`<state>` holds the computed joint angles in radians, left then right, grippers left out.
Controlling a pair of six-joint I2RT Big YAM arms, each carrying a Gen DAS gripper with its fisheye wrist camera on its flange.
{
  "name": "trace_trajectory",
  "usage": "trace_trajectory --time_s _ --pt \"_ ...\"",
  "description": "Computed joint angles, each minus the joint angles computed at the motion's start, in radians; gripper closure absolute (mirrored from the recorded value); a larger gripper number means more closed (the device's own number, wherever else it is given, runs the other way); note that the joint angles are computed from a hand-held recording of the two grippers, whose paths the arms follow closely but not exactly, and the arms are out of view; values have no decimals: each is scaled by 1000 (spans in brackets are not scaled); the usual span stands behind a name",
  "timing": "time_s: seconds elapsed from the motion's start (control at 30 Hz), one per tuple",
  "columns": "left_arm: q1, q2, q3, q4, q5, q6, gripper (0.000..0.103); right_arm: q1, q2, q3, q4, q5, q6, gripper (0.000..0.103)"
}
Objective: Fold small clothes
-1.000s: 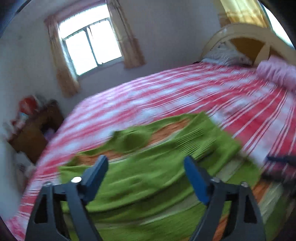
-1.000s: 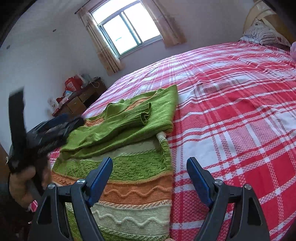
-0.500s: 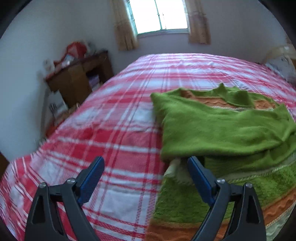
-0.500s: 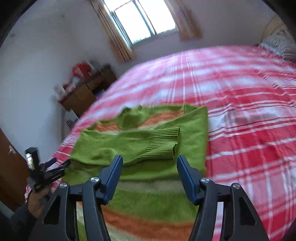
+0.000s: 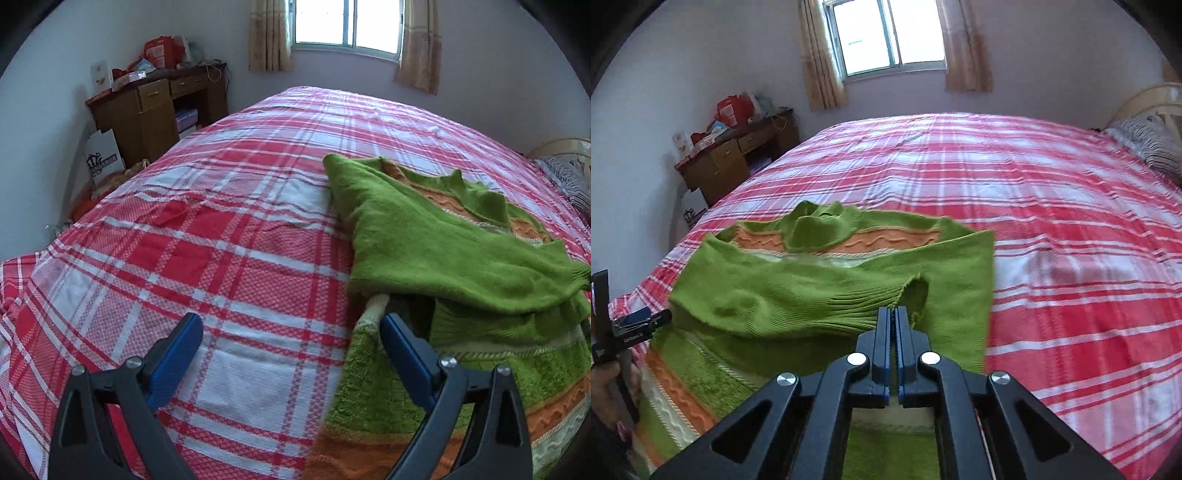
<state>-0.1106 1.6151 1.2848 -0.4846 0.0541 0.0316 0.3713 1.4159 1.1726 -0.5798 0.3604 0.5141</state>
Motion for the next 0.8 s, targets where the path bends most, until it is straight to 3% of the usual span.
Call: trace_trajectory --time_s 0.07,0.23,0.33,0.43,0.53,0.63,0.73,0.8 --pt "-5 -4 -2 0 -13 7 4 -5 14 -2 -28 7 6 102" --pt "-2 -38 -32 26 -15 10 4 3 -4 -51 3 6 20 102" --pt "-6 -57 -33 59 -11 10 4 -2 9 -37 -39 27 41 102" --pt "-31 -31 25 43 -22 19 3 -2 13 -30 -70 47 45 102" --pt "-66 28 96 14 -84 56 2 1 9 -20 -112 59 54 102" --pt "-93 96 149 1 -197 119 2 21 -6 -3 -151 135 71 100" --pt "-84 131 177 -41 -217 126 0 42 -18 19 -109 128 33 84" --pt "-58 138 189 -75 -180 91 0 47 7 54 -70 63 -10 46"
